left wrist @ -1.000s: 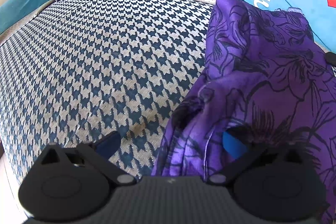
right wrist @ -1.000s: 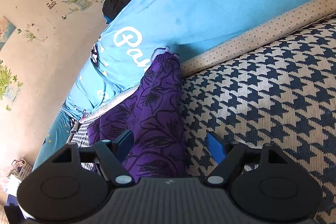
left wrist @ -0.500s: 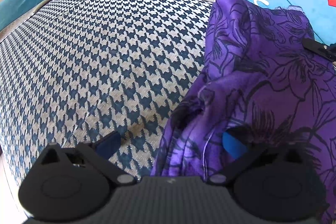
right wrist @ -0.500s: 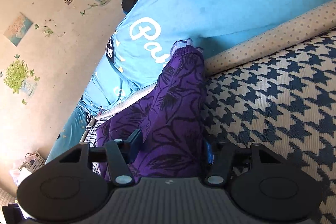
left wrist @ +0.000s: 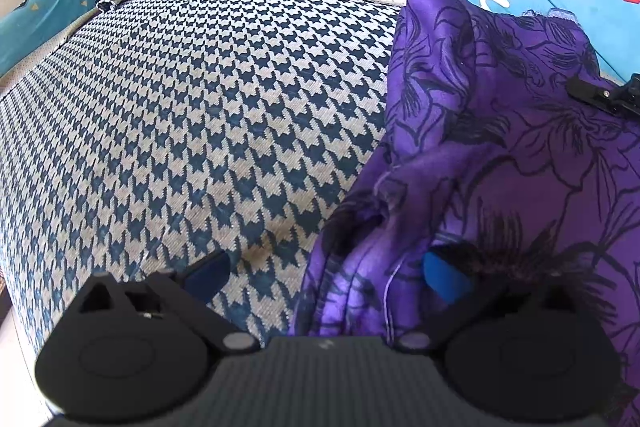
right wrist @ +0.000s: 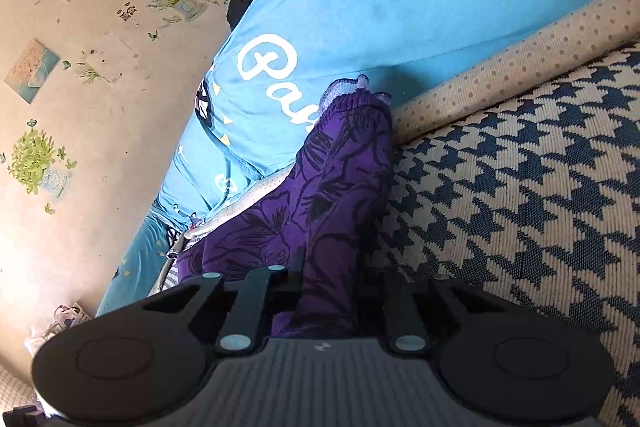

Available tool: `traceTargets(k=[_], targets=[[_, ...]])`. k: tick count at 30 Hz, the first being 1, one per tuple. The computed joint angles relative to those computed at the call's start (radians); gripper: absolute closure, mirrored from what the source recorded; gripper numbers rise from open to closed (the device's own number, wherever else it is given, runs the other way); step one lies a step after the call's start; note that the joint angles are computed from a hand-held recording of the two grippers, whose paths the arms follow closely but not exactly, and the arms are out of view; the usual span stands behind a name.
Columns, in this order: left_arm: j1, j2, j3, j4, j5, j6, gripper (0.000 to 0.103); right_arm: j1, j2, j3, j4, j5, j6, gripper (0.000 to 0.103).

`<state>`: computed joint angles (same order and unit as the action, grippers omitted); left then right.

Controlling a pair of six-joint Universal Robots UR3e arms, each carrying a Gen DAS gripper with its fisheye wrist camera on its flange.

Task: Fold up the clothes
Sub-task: 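Close the right tool on the end of the purple sweater strip, then lift the gripped strip end upward with the right tool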

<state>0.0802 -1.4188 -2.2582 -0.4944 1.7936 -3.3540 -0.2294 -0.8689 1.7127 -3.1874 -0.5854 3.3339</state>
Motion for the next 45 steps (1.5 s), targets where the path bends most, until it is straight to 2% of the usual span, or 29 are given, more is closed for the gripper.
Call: traceTargets(k=[4, 7, 12, 17, 19, 23, 29, 34, 36, 38, 42, 45], targets=[[-0.100, -0.065, 0.045, 0.019, 0.126, -0.010, 0.000, 0.013, -0.072, 0.072, -0.074, -0.076, 0.031, 0.090], [-0.149, -0.098, 0.073, 0.019, 0.186, -0.022, 0.000, 0.013, -0.147, 0.139, -0.109, -0.124, 0.045, 0.091], [-0.121, -0.058, 0.074, -0.009, 0.103, -0.046, 0.000, -0.003, -0.280, 0.258, -0.148, -0.210, 0.076, 0.092], [-0.054, 0.023, 0.033, -0.022, -0.105, -0.003, 0.000, -0.069, -0.468, 0.398, -0.111, -0.306, 0.053, 0.094], [-0.041, 0.058, 0.011, -0.024, -0.176, 0.023, 0.000, -0.122, -0.555, 0.456, -0.078, -0.329, 0.028, 0.094], [-0.044, 0.117, -0.015, -0.036, -0.244, 0.056, 0.000, -0.274, -0.755, 0.575, 0.031, -0.335, -0.064, 0.094], [0.081, 0.355, -0.096, -0.157, -0.396, 0.056, 0.000, -0.498, -0.999, 0.706, 0.247, -0.326, -0.219, 0.094], [0.179, 0.547, -0.130, -0.328, -0.455, 0.099, 0.000, -0.653, -1.155, 0.750, 0.542, -0.314, -0.306, 0.093], [0.218, 0.618, -0.136, -0.404, -0.477, 0.121, 0.000, -0.733, -1.252, 0.751, 0.701, -0.268, -0.366, 0.084], [0.265, 0.689, -0.139, -0.486, -0.501, 0.151, 0.000, -0.852, -1.407, 0.752, 0.921, -0.203, -0.456, 0.073], [0.286, 0.817, -0.157, -0.605, -0.501, 0.168, 0.000, -1.115, -1.652, 0.631, 1.577, -0.084, -0.852, 0.072], [0.270, 0.903, -0.172, -0.671, -0.483, 0.166, 0.000, -1.323, -1.732, 0.467, 2.154, -0.078, -1.268, 0.072]])
